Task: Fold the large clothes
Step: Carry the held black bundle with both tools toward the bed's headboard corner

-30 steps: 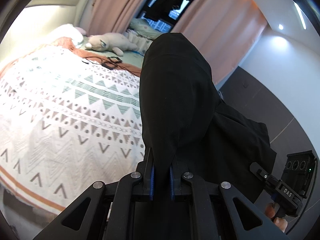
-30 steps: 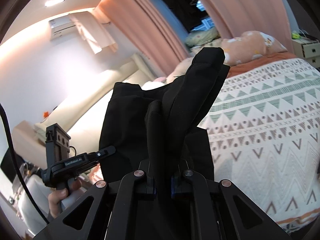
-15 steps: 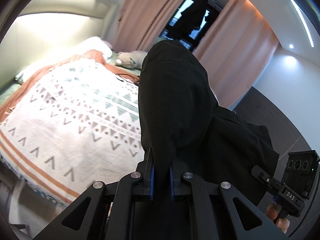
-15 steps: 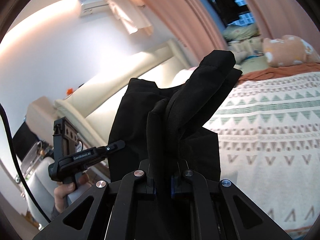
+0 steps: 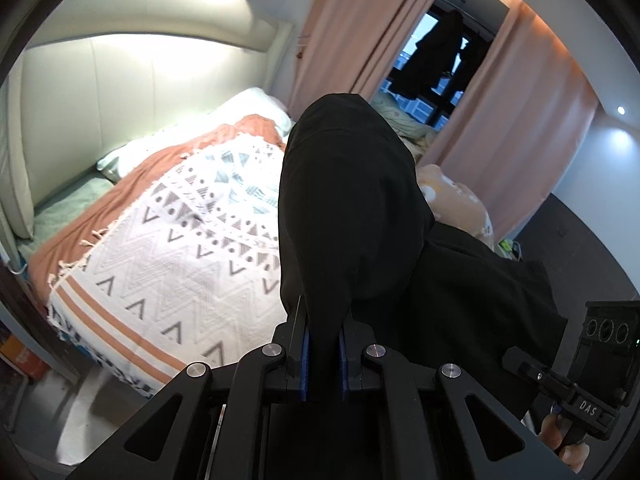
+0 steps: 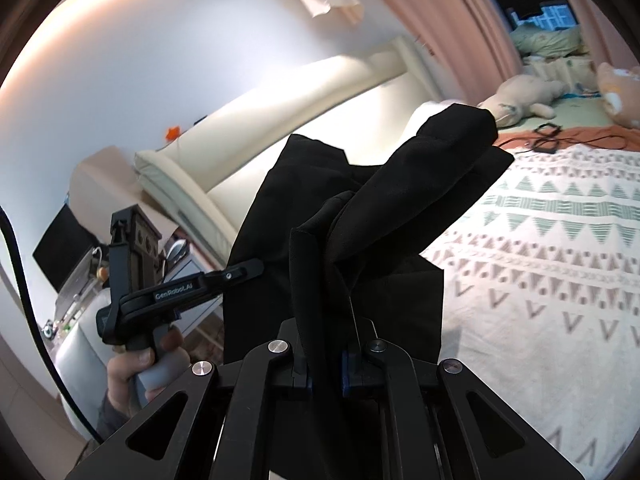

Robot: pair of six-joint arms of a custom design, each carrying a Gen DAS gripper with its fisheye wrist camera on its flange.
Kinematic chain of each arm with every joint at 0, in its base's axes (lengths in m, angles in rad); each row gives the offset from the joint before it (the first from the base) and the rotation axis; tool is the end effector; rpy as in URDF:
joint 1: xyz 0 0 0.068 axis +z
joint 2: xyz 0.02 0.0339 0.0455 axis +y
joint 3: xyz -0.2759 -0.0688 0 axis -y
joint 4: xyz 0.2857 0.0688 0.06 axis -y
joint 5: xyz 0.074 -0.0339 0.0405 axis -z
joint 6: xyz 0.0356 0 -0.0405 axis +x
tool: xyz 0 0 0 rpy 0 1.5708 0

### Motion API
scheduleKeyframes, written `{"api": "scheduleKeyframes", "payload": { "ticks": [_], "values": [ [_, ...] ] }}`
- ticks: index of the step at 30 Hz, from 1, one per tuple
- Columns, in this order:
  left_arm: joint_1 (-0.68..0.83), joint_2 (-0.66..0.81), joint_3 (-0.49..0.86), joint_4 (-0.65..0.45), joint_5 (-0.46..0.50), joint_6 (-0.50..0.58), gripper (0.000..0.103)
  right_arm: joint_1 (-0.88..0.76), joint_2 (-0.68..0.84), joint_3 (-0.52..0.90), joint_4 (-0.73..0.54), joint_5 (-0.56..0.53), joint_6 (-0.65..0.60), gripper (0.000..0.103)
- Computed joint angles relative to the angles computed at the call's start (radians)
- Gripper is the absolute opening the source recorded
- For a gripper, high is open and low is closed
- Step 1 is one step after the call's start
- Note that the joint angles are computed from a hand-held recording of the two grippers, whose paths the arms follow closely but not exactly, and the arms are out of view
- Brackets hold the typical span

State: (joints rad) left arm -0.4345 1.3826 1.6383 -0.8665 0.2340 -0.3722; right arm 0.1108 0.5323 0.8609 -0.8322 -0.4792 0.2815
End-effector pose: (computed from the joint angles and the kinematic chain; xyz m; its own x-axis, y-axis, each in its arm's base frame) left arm 0.2855 -0.1416 0.4525 -0.6962 -0.0669 -0.7147 0.3528 0.8353 -0.4218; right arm 0.1232 0.0302 0.3516 -0.5995 0.1813 -0.7796 -0.3466 0.8191 0.4571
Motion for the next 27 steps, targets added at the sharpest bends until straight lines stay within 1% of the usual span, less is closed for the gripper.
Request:
{"api": "scheduleKeyframes", "payload": {
  "ticks": [3,6,14,16,18,27],
  "values": [
    [0.051,0.031,0.030,-0.005,0.011,0.014,0.010,0.125,0.075,-0.008,0.093,0.072,0.047,0.010],
    [0.107,0.064,0.059,-0.011,0.025,0.033,0.010,0.194,0.192,0.016,0.180,0.101,0.065,0.010],
    [0.223,0.168,0.122,0.026,0.068,0.046,0.009,0.245,0.484,0.126,0.324,0.061,0.021,0.010],
    [0.269,0.223,0.166,0.022,0.094,0.059,0.009,0.255,0.556,0.157,0.357,0.052,0.022,0.010],
    [0.298,0.269,0.210,0.002,0.097,0.068,0.009,0.258,0.624,0.180,0.399,0.033,0.031,0.010],
    [0.403,0.425,0.418,-0.119,0.020,0.141,0.009,0.307,0.934,0.307,0.566,-0.055,0.106,0.010]
  ]
}}
